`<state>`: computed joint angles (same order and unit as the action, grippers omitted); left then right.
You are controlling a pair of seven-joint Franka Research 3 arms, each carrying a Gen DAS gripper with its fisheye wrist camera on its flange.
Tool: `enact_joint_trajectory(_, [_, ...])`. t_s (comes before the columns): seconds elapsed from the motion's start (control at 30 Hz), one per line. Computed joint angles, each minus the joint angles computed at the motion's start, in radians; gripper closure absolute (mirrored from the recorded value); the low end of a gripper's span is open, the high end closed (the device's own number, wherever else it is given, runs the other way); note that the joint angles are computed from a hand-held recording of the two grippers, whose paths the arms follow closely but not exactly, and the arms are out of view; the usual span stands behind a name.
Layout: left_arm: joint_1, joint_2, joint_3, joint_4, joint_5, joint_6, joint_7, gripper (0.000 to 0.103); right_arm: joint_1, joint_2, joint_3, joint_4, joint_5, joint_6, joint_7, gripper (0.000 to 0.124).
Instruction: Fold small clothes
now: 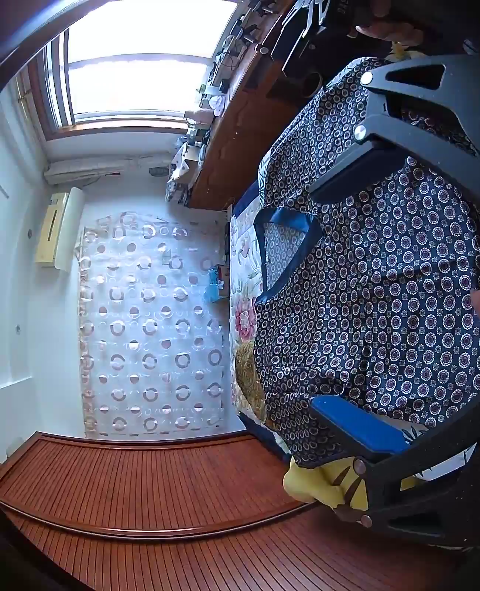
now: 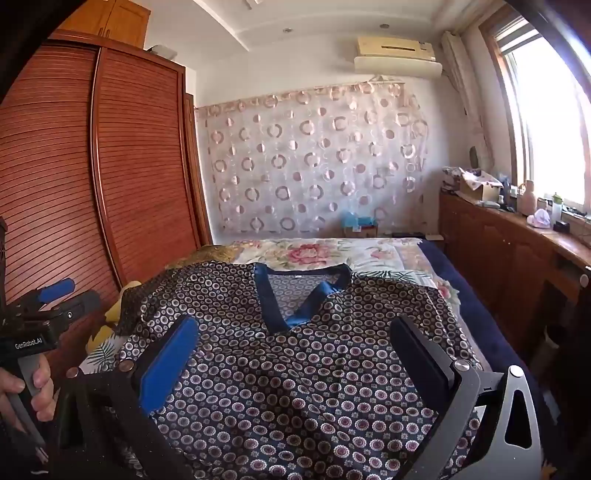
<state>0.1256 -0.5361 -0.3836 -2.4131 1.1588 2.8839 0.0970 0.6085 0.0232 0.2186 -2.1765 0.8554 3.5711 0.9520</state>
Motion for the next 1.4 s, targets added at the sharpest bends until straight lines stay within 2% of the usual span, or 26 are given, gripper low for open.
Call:
enact_joint_trajectory(0.03, [-0.026,0.007,0.018,0.001,-0.043,-0.018,0.038,0.0,0.001,0.001,0.0,0.003,0.011,-0.001,-0.01,0.021])
enact_joint_trajectory(0.23, [0.007,-0.012,0.005,-0.018,-0.006,0.01,-0.016,0.0,0.005,0.008,-0.001,0.016,0.028,-0.001,-0.032,0.021])
enact_joint_trajectory(0.3, [-0.001,-0.015,0.014,-0.019,-0.023,0.001,0.011,0.0,0.007,0.013,-0.003,0.021,0.029,-0.001,-0.036,0.021])
enact_joint_trajectory(0.33, [-0.007,-0.017,0.013,-0.015,-0.034,-0.011,0.025,0.0,-0.001,-0.008,-0.003,-0.012,-0.035,0.007,0.035,0.021])
enact_joint_trajectory(0.5, [0.002,-0.018,0.001,-0.011,-0.023,-0.012,0.015,0.0,-0.012,-0.014,-0.002,-0.018,-0.052,0.005,0.044,0.021])
enact_joint_trajectory(0.67, [-0.003,-0.02,0.004,-0.012,-0.033,-0.016,0.03,0.0,-0.001,-0.001,0.005,-0.016,-0.032,0.029,0.025,0.021])
enact_joint_trajectory(1.4, [-0.01,-0.004,0.001,-0.004,-0.025,-0.024,0.031,0.0,0.003,-0.002,0.002,-0.016,-0.025,0.022,0.026,0.021])
